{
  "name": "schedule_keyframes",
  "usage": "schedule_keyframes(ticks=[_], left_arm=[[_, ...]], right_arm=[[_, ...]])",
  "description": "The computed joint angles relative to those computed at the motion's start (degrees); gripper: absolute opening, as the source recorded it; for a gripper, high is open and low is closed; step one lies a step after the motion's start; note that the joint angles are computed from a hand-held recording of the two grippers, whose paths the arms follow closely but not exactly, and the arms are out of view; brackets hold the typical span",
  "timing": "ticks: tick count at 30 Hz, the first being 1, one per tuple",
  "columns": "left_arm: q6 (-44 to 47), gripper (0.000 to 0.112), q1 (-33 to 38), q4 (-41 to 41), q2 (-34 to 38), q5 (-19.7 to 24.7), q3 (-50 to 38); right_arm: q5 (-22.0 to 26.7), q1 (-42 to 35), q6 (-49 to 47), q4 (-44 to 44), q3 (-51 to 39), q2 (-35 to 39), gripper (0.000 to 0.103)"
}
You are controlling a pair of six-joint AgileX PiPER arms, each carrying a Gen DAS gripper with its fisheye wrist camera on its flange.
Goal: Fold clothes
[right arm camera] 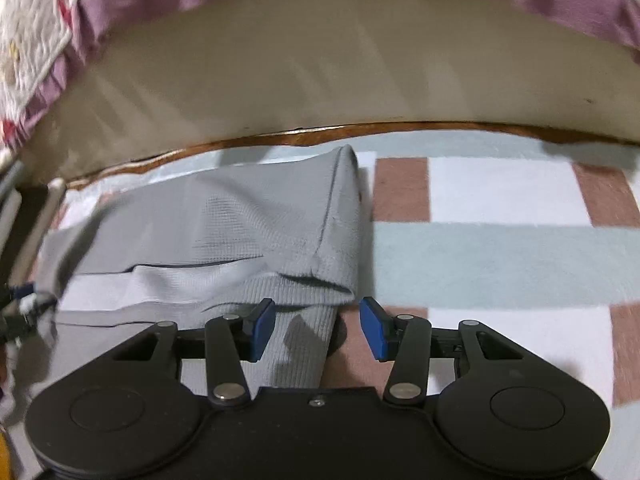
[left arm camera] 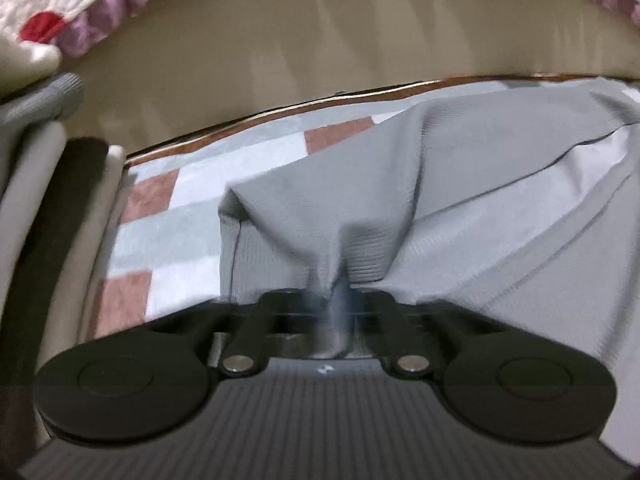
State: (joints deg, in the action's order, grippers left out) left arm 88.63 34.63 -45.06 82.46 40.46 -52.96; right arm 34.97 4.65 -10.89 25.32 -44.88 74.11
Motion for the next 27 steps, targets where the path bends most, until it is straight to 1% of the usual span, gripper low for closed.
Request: schedule_keyframes(ticks=[1,2,3,4,5,6,8,10,12,13,14,15,16,17,18,19,20,21,23,24,25,26,27], left_arm=[[-0.8,0.005,-1.6,1.1,0.5,-1.9,-1.0],[-1.4,0.005,-2.7,1.1,1.4,-2.8,-2.8],[-2.8,0.004,-3.7,1.7,2.3,-3.5,-4.9],[-6.4,0.004,-4.0,2.4,4.3,-2.3,-8.9],[-10.6,0.004,-4.4,3.5,6.2,-0.9,-13.1],[-14.8,0.004,-4.8,4.6,8.3,0.5,-17.4],[-24.7,0.005,-5.0,6.3,13.7,4.6,-27.5],[-33.8,0.005,-5.7,8.1,19.1,6.9,-36.3],[-41.7,0.007,-6.4,8.3,24.2,8.2,-42.7],[-45.5,0.013,-6.7,8.3,25.9,7.4,-44.3],[-47.7,0.015,-6.8,7.3,26.8,5.9,-44.3],[-50.0,0.032,-6.9,6.5,27.6,4.2,-44.3],[-51.8,0.053,-7.4,6.6,27.4,0.9,-43.0],[-52.1,0.060,-7.7,5.5,27.2,-2.7,-41.0],[-50.0,0.063,-7.6,3.0,25.9,-5.4,-38.4],[-46.0,0.063,-7.1,-1.1,24.7,-7.3,-35.8],[-40.8,0.063,-6.3,-5.9,23.8,-7.0,-33.8],[-36.0,0.063,-5.2,-10.0,23.0,-5.6,-32.4],[-28.0,0.063,-2.8,-14.4,21.9,1.8,-30.9],[-25.9,0.063,-1.8,-14.6,21.5,5.8,-30.9],[-25.2,0.064,-1.4,-12.5,21.9,10.0,-31.8],[-25.0,0.065,-1.5,-9.9,22.1,13.1,-32.3],[-24.1,0.069,-2.0,-6.9,21.7,13.8,-31.9]], right_arm=[[-1.0,0.6,2.0,-1.6,-1.1,2.0,0.035],[-1.3,0.9,5.0,-3.3,-2.9,4.2,0.015],[-0.1,0.1,7.5,-3.1,-5.8,6.7,0.005],[0.8,-1.1,7.7,-0.8,-8.3,8.3,0.004],[0.4,-2.0,6.7,2.0,-10.0,8.8,0.004],[0.3,-2.3,7.2,2.8,-12.2,9.4,0.004],[2.2,-1.8,11.4,-1.3,-18.6,11.7,0.004],[5.1,-1.2,16.5,-6.1,-25.8,14.7,0.004],[6.1,-0.2,21.9,-11.5,-31.0,16.7,0.004],[5.6,-0.1,22.7,-11.9,-32.4,17.4,0.010],[4.9,-0.1,23.4,-12.0,-33.7,17.9,0.013],[4.0,-0.3,23.7,-11.3,-34.3,18.2,0.037],[2.5,-0.5,23.9,-10.3,-33.6,17.8,0.061],[-0.3,-0.8,23.8,-9.1,-31.5,16.6,0.063],[-2.3,-1.2,23.0,-7.2,-29.5,15.5,0.063],[-3.1,-2.1,20.9,-4.0,-27.5,14.5,0.063],[-3.2,-3.1,18.0,-0.8,-25.6,13.7,0.063],[-2.3,-4.1,14.1,2.2,-23.7,13.0,0.063],[0.1,-6.2,6.4,7.7,-20.1,11.6,0.063],[2.5,-7.5,1.7,10.7,-18.3,11.1,0.063],[5.0,-8.7,-2.6,13.1,-16.7,10.7,0.063],[7.5,-10.0,-6.5,15.3,-14.9,10.3,0.063],[9.7,-10.9,-9.5,17.1,-12.8,9.7,0.063]])
